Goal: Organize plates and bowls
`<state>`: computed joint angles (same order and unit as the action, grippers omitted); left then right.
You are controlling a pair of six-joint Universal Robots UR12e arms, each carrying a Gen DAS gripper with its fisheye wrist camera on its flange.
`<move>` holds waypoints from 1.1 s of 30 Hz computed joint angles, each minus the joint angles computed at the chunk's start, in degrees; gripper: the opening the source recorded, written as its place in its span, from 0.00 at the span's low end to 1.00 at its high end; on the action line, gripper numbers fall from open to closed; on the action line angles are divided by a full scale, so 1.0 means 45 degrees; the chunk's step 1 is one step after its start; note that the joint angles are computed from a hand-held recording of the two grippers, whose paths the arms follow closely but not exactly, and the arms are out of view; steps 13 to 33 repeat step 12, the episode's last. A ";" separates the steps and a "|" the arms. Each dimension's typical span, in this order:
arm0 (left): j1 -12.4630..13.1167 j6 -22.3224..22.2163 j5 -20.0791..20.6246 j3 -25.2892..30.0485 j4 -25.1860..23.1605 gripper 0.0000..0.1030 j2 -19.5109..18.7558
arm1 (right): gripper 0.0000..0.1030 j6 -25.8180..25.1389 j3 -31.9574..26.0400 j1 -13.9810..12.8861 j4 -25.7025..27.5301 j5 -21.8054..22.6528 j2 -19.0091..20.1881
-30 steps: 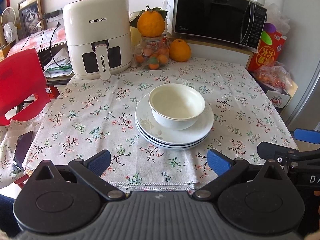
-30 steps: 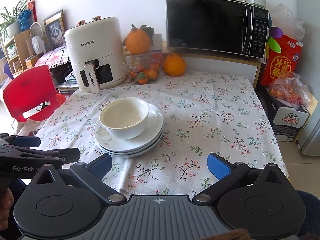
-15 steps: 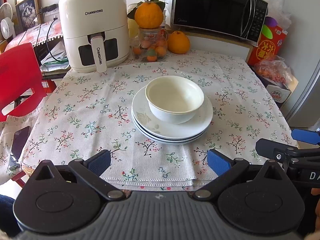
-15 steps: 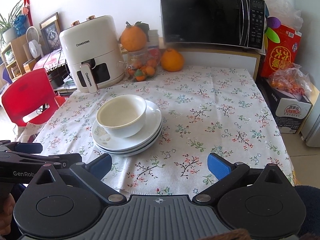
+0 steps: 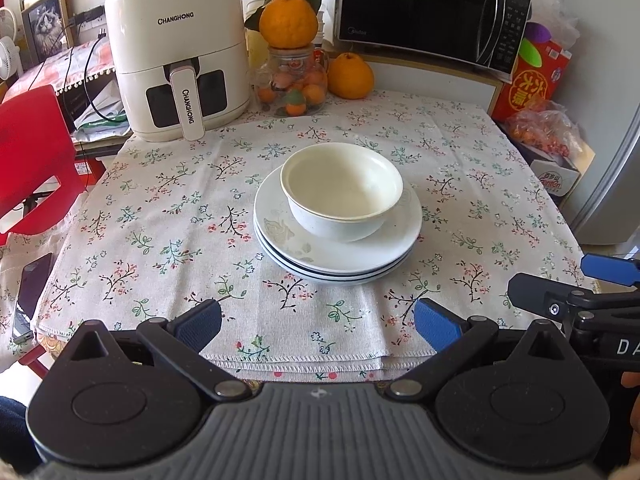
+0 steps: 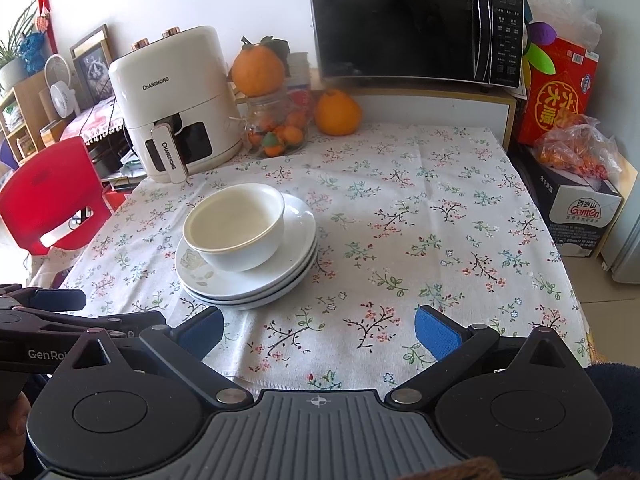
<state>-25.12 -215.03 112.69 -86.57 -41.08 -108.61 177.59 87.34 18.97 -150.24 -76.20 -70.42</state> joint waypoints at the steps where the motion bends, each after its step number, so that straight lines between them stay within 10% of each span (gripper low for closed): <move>1: 0.0008 -0.0022 -0.0040 0.0007 -0.0026 1.00 -0.0007 | 0.99 -0.0005 -0.0001 0.0002 0.0005 -0.0006 0.0003; 33: 0.0012 0.0070 -0.0138 0.0012 0.0175 1.00 -0.0057 | 0.99 -0.0021 -0.0010 0.0002 0.0049 0.0049 0.0018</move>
